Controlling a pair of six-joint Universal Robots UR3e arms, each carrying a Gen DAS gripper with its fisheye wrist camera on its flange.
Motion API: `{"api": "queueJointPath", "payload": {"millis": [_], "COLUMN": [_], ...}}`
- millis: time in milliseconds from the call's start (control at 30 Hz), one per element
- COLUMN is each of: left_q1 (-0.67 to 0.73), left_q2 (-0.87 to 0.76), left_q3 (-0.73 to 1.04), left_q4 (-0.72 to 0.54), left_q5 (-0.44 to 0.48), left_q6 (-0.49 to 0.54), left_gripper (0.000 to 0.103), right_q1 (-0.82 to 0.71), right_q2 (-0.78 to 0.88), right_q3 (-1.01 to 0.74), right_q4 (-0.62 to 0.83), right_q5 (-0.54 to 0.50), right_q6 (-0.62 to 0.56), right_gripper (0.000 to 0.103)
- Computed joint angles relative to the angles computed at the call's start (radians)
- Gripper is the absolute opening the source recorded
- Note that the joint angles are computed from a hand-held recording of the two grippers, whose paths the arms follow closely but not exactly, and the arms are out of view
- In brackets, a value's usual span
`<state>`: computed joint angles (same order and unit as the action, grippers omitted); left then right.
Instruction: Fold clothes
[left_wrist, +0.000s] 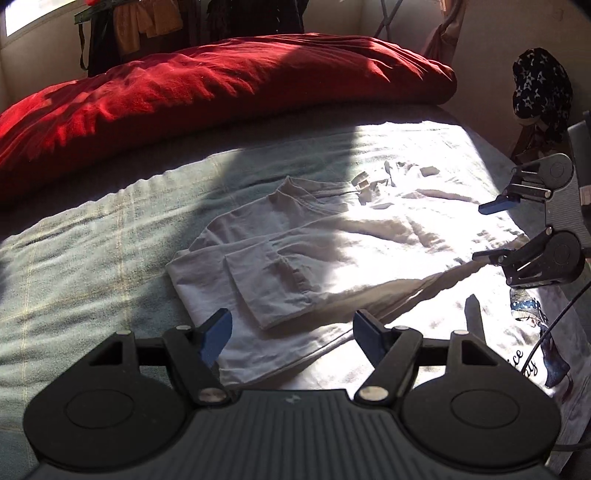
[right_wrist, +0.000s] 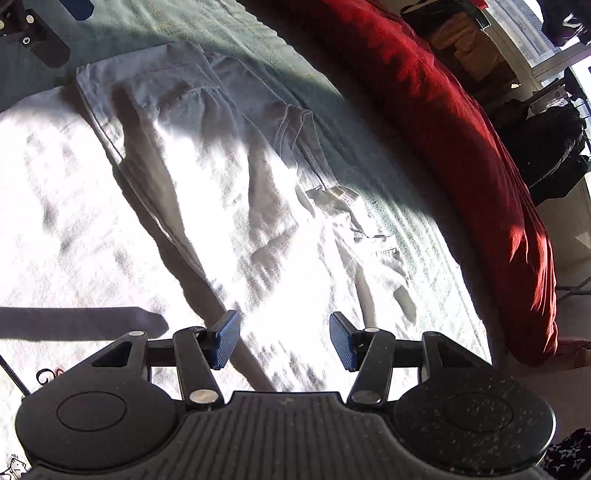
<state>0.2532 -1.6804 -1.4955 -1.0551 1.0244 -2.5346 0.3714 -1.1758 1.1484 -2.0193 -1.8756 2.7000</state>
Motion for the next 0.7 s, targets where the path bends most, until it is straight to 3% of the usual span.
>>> {"api": "queueJointPath", "payload": {"millis": [67, 200, 333, 433, 500, 600, 700], "left_q1": [-0.068, -0.197, -0.266, -0.268, -0.254, -0.249, -0.273], "left_q2": [-0.141, -0.337, -0.369, -0.341, -0.293, -0.225, -0.229], "left_q3": [0.104, 0.25, 0.232, 0.161, 0.07, 0.033, 0.111], "left_q4": [0.044, 0.132, 0.172, 0.177, 0.223, 0.164, 0.086], "left_q5": [-0.053, -0.003, 0.085, 0.133, 0.151, 0.206, 0.26], "left_q6": [-0.1, -0.275, -0.305, -0.294, -0.273, -0.242, -0.237], "left_gripper": [0.073, 0.073, 0.072, 0.073, 0.074, 0.075, 0.075], "right_q1": [-0.074, -0.27, -0.449, -0.466, -0.528, -0.619, -0.605], "right_q2": [-0.078, -0.18, -0.182, -0.18, -0.231, -0.309, -0.34], "right_q3": [0.1, 0.254, 0.388, 0.484, 0.597, 0.663, 0.639], "right_q4": [-0.027, -0.141, -0.293, -0.388, -0.455, -0.413, -0.343], "right_q5": [0.057, 0.25, 0.548, 0.522, 0.564, 0.629, 0.54], "right_q6": [0.076, 0.201, 0.336, 0.325, 0.316, 0.254, 0.177], "right_gripper": [0.057, 0.057, 0.056, 0.054, 0.053, 0.044, 0.045]}}
